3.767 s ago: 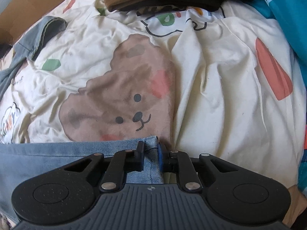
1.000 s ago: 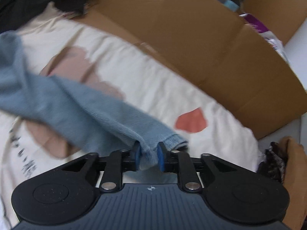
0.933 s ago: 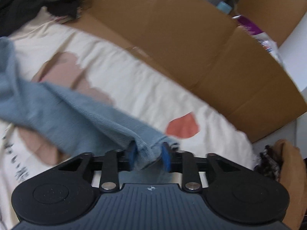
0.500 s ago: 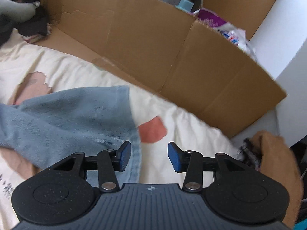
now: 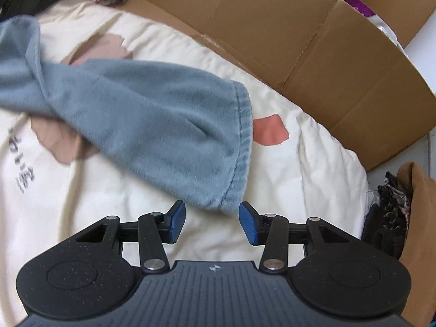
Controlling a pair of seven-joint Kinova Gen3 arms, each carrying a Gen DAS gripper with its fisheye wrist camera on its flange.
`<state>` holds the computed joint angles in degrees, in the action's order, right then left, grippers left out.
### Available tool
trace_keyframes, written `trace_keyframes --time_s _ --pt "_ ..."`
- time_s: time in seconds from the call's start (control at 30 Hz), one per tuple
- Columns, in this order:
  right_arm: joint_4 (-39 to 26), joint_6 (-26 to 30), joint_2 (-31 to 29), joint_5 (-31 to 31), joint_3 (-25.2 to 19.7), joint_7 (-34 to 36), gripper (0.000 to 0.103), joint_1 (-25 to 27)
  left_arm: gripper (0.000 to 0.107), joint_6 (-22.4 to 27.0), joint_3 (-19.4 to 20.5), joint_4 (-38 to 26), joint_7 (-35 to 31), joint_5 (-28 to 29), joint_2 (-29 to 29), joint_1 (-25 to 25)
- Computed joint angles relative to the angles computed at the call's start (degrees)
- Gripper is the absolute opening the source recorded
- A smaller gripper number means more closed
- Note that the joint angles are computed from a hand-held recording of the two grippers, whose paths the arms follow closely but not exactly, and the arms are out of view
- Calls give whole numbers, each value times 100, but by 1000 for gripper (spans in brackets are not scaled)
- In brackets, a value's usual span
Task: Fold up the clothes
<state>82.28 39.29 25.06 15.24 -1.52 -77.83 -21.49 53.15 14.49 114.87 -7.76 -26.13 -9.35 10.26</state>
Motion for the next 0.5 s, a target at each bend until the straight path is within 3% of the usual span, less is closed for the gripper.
trace_keyframes --time_s 0.5 --pt "454 -751 145 1601 634 -776 52 -728 41 -31 5 48 139 62 11 -13"
